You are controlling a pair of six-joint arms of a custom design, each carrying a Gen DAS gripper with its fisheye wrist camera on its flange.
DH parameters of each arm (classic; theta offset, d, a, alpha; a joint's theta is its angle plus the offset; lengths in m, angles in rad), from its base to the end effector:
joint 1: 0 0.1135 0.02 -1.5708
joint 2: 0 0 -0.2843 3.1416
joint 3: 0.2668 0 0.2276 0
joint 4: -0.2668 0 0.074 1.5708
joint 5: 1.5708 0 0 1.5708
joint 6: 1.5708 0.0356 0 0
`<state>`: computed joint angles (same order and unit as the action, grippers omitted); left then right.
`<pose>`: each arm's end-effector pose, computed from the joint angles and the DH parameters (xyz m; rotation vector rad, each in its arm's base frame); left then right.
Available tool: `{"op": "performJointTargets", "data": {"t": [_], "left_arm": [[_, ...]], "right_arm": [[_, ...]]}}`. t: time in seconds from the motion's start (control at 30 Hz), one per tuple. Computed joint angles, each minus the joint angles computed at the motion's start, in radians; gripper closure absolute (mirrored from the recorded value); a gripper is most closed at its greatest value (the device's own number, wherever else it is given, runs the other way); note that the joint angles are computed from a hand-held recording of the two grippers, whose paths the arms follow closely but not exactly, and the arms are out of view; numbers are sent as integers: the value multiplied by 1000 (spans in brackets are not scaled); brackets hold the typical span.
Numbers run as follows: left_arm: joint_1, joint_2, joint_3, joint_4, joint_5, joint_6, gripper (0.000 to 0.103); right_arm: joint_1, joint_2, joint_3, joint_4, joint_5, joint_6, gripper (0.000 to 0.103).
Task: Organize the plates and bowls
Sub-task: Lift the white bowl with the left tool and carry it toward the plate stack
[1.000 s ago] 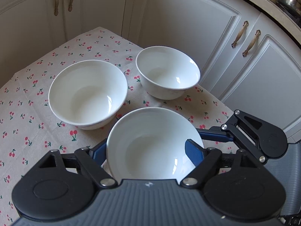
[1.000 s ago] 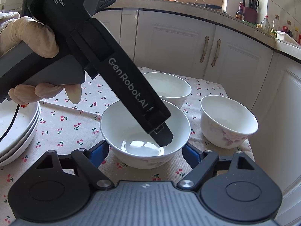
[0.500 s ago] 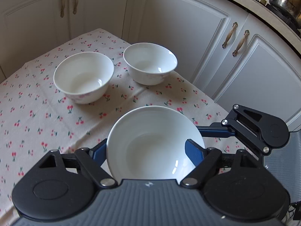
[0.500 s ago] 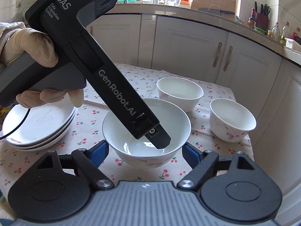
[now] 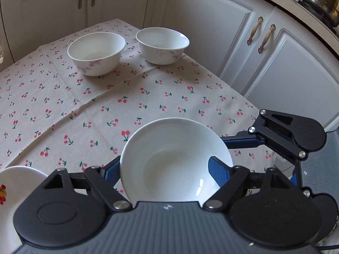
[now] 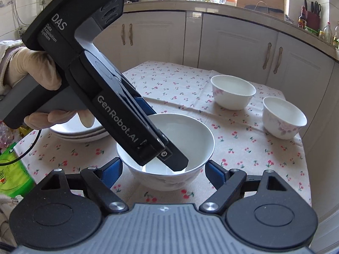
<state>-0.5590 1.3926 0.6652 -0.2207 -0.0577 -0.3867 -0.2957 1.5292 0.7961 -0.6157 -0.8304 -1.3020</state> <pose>0.2023 -0.1241 0.2032 0.1954 2.5373 -0.3076 0.2306 -0.0428 0.1996 -1.2325 2.0002 0.5341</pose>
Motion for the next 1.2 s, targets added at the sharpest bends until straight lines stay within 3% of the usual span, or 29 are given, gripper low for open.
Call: {"op": "performJointTargets", "data": {"t": [0.13, 1.0, 1.1, 1.17, 1.2], "left_arm": [[-45, -9, -4, -6, -43, -4, 19], [-34, -50, -56, 17, -8, -40, 17], [-31, -54, -62, 27, -6, -40, 16], [-40, -63, -61, 23, -23, -37, 12], [-45, -69, -60, 22, -33, -32, 12]], "right_arm": [[-12, -5, -11, -15, 8, -21, 15], [-5, 11, 1, -63, 37, -41, 14], [-8, 22, 16, -93, 32, -49, 11], [-20, 19, 17, -101, 13, -59, 0], [-30, 20, 23, -118, -2, -76, 0]]}}
